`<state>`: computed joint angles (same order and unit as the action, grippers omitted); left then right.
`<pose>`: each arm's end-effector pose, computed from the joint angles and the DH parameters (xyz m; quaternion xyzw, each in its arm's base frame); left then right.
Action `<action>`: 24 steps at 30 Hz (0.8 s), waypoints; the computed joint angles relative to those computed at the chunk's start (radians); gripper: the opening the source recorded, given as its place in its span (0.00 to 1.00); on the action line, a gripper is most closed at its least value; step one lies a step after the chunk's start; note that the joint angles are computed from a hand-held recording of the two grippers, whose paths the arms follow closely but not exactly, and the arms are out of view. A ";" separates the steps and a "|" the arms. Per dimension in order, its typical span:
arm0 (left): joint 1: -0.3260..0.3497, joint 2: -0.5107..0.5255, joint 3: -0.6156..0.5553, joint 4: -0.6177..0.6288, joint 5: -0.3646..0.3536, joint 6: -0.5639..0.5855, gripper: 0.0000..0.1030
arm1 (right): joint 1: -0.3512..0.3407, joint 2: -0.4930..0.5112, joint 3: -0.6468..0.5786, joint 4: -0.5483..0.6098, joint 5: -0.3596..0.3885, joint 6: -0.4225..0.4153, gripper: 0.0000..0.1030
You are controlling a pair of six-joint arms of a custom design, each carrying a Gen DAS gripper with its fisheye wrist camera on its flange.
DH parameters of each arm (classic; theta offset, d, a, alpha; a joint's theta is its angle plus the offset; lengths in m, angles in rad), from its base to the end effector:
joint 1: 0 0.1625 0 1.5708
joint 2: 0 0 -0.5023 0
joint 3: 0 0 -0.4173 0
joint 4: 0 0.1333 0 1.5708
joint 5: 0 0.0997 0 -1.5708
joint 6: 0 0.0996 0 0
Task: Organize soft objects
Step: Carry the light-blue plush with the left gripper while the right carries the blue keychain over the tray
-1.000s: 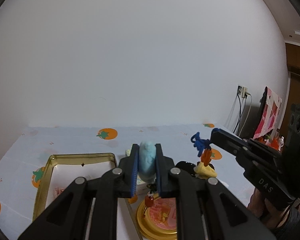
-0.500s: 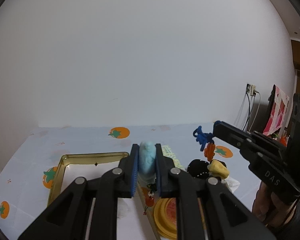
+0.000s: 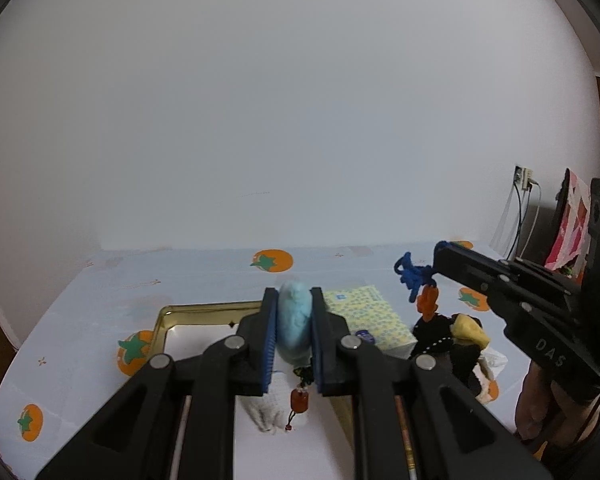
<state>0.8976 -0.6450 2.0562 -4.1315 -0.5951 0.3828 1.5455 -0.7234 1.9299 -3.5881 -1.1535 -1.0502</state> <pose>-0.1801 -0.5719 0.1206 0.1534 0.7688 -0.5321 0.3198 0.1569 -0.6640 0.1146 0.5120 -0.7435 0.4289 0.0341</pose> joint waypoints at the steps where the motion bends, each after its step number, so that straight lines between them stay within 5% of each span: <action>1: 0.002 -0.002 0.002 -0.002 0.002 0.002 0.12 | 0.003 0.002 0.000 -0.001 -0.002 0.001 0.04; 24: 0.072 -0.065 0.065 0.111 -0.007 -0.132 0.12 | 0.113 0.082 -0.051 0.074 -0.132 0.020 0.04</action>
